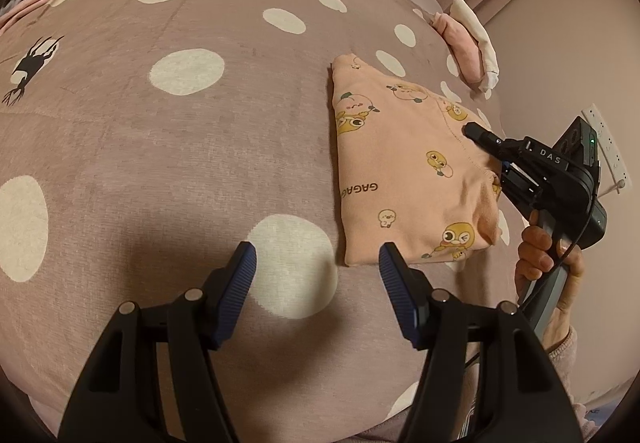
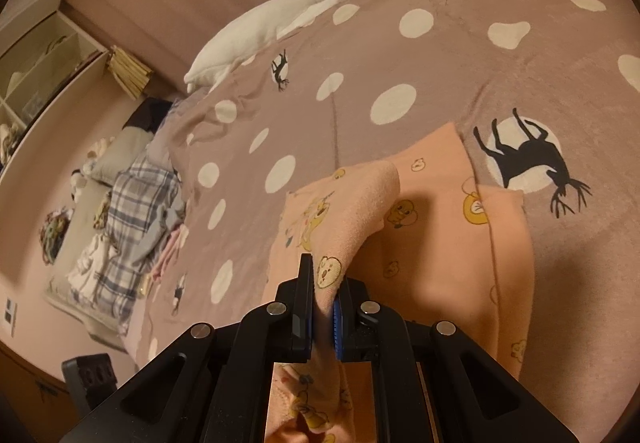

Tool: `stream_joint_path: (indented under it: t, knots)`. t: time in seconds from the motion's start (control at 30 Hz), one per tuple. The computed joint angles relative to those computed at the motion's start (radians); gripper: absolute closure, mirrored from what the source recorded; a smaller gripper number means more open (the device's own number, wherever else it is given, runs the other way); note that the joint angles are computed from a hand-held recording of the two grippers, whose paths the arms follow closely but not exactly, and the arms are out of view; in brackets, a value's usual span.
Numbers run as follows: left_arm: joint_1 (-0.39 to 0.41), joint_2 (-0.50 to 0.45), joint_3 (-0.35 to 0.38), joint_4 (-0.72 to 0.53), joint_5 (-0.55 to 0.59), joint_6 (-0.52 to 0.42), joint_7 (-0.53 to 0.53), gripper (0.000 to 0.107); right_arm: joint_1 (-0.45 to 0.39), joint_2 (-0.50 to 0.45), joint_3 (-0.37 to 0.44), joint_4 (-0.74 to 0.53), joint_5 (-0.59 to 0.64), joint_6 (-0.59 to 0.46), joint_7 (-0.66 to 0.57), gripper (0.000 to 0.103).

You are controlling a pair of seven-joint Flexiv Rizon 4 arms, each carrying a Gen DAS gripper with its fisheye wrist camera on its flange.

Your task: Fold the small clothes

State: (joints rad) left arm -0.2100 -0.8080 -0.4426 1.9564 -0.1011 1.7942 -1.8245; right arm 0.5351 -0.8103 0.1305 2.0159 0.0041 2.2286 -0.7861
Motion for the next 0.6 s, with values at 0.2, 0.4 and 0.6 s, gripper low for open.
stream_joint_path:
  t: [0.2, 0.4, 0.6]
  knots:
    - [-0.008, -0.006, 0.002, -0.018, 0.001, -0.017, 0.014, 0.043, -0.006, 0.010, 0.000, 0.016, 0.016, 0.016, 0.003, 0.093]
    - [-0.029, -0.008, 0.013, -0.037, -0.013, -0.041, 0.031, 0.043, -0.017, 0.013, 0.003, 0.036, 0.028, 0.034, 0.011, 0.093]
    - [-0.052, -0.006, 0.024, -0.053, -0.029, -0.054, 0.045, 0.043, -0.028, 0.020, 0.003, 0.060, 0.036, 0.053, 0.017, 0.093]
